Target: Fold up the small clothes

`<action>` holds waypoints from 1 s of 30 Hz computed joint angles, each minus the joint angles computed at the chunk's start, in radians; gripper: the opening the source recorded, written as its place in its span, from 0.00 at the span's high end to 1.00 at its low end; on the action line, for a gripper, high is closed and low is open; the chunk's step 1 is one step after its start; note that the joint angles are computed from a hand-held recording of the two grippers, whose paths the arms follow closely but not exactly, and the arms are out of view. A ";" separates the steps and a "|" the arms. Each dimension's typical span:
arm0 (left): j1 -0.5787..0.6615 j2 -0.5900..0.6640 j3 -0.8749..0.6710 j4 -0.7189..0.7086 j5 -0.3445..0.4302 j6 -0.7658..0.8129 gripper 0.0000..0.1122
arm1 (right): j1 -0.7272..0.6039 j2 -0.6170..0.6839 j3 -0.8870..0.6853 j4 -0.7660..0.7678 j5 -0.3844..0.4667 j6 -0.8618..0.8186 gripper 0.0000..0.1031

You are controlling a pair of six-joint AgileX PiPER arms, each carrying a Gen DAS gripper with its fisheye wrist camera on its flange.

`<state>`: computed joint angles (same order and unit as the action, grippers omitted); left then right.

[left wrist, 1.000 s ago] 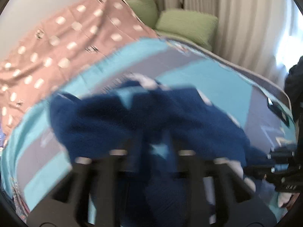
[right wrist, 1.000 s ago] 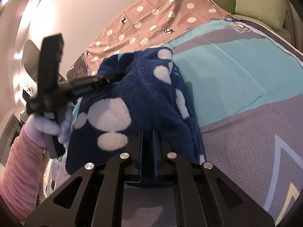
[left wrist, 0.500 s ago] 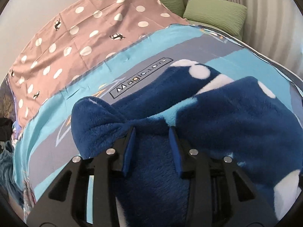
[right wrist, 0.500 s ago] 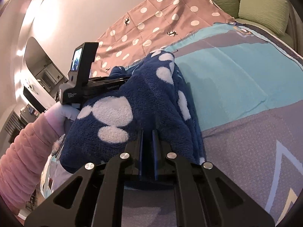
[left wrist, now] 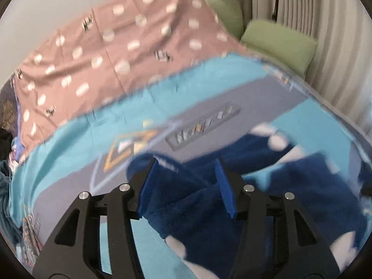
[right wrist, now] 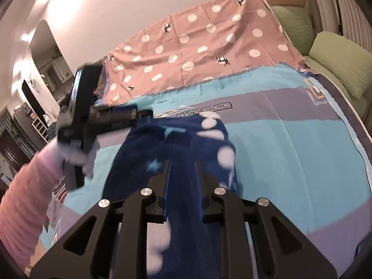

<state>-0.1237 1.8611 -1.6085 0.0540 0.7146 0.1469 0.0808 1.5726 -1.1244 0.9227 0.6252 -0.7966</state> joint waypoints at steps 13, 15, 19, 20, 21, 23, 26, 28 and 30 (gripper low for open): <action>0.085 0.065 0.171 -0.321 -0.260 0.248 0.50 | 0.078 0.207 0.002 0.006 -0.208 -0.014 0.74; 0.068 0.053 0.185 -0.235 -0.284 0.155 0.50 | 0.076 0.208 0.003 0.023 -0.208 -0.032 0.74; 0.023 -0.028 0.209 -0.043 -0.259 0.000 0.50 | 0.056 0.193 -0.021 -0.054 -0.152 0.019 0.73; 0.025 -0.073 0.231 -0.087 -0.255 0.047 0.50 | 0.049 0.170 -0.015 -0.081 -0.140 0.047 0.72; 0.034 -0.125 0.260 -0.171 -0.255 0.129 0.50 | 0.041 0.140 0.002 -0.091 -0.132 0.065 0.71; 0.056 -0.238 0.331 -0.367 -0.241 0.329 0.49 | 0.003 0.046 0.076 -0.013 -0.090 0.021 0.71; 0.060 -0.364 0.425 -0.512 -0.196 0.515 0.42 | -0.048 -0.120 0.227 0.156 -0.020 -0.162 0.68; 0.037 -0.415 0.490 -0.512 -0.152 0.547 0.29 | -0.088 -0.187 0.315 0.255 0.082 -0.310 0.68; -0.027 -0.408 0.551 -0.376 -0.164 0.426 0.26 | -0.092 -0.175 0.363 0.303 0.126 -0.373 0.57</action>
<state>-0.1511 1.4534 -1.0580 -0.3217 0.5505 0.5732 -0.0116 1.3980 -0.7614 1.2253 0.7508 -1.1696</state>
